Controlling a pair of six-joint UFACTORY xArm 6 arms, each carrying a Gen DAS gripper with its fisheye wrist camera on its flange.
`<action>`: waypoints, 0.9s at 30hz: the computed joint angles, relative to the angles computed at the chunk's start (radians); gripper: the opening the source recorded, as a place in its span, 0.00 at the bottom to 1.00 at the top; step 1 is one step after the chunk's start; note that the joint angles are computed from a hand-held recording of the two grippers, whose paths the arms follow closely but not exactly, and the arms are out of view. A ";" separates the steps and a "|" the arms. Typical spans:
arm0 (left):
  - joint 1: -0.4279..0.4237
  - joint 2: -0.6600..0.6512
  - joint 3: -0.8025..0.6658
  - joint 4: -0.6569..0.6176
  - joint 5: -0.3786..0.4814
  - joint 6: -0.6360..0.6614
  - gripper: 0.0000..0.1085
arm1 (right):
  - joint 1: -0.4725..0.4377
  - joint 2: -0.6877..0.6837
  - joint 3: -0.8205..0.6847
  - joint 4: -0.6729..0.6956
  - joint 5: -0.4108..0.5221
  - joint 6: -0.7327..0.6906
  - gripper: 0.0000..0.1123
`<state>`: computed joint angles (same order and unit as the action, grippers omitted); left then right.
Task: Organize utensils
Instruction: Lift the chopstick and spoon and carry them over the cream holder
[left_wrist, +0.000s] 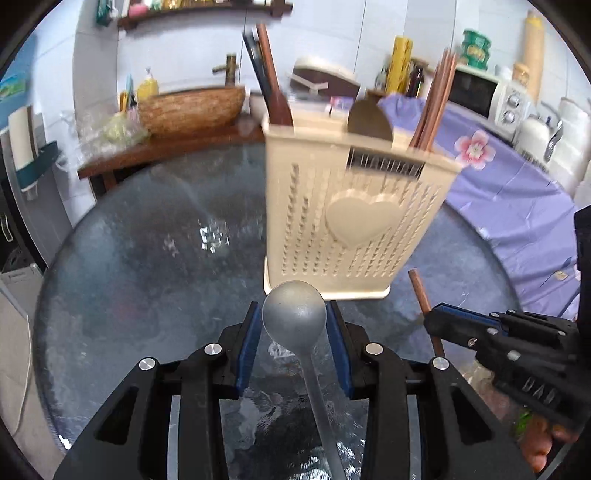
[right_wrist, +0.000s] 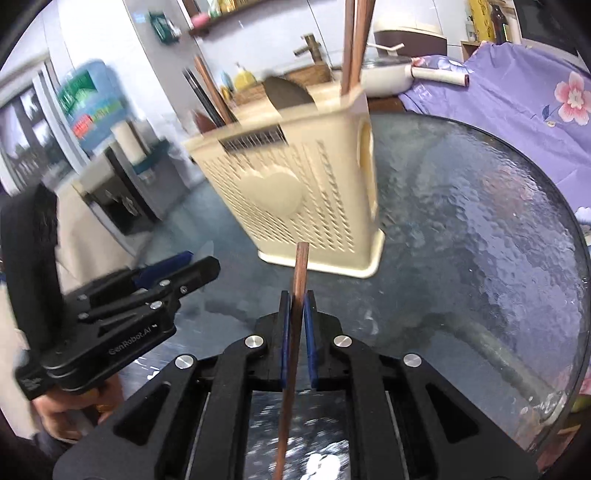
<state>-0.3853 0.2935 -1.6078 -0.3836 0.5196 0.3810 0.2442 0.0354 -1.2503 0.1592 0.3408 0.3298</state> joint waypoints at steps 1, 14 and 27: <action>0.004 -0.016 0.011 -0.029 -0.005 0.022 0.32 | 0.001 -0.009 0.004 0.037 -0.012 -0.029 0.07; 0.012 -0.092 0.039 -0.198 -0.021 0.169 0.32 | 0.035 -0.126 0.058 0.126 -0.102 -0.113 0.07; 0.016 -0.121 0.011 -0.277 -0.032 0.245 0.32 | 0.039 -0.174 0.025 0.008 -0.115 -0.079 0.06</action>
<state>-0.3688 0.1724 -1.5967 -0.6602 0.4877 0.6264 0.2836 -0.1385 -1.2250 0.1669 0.2259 0.2510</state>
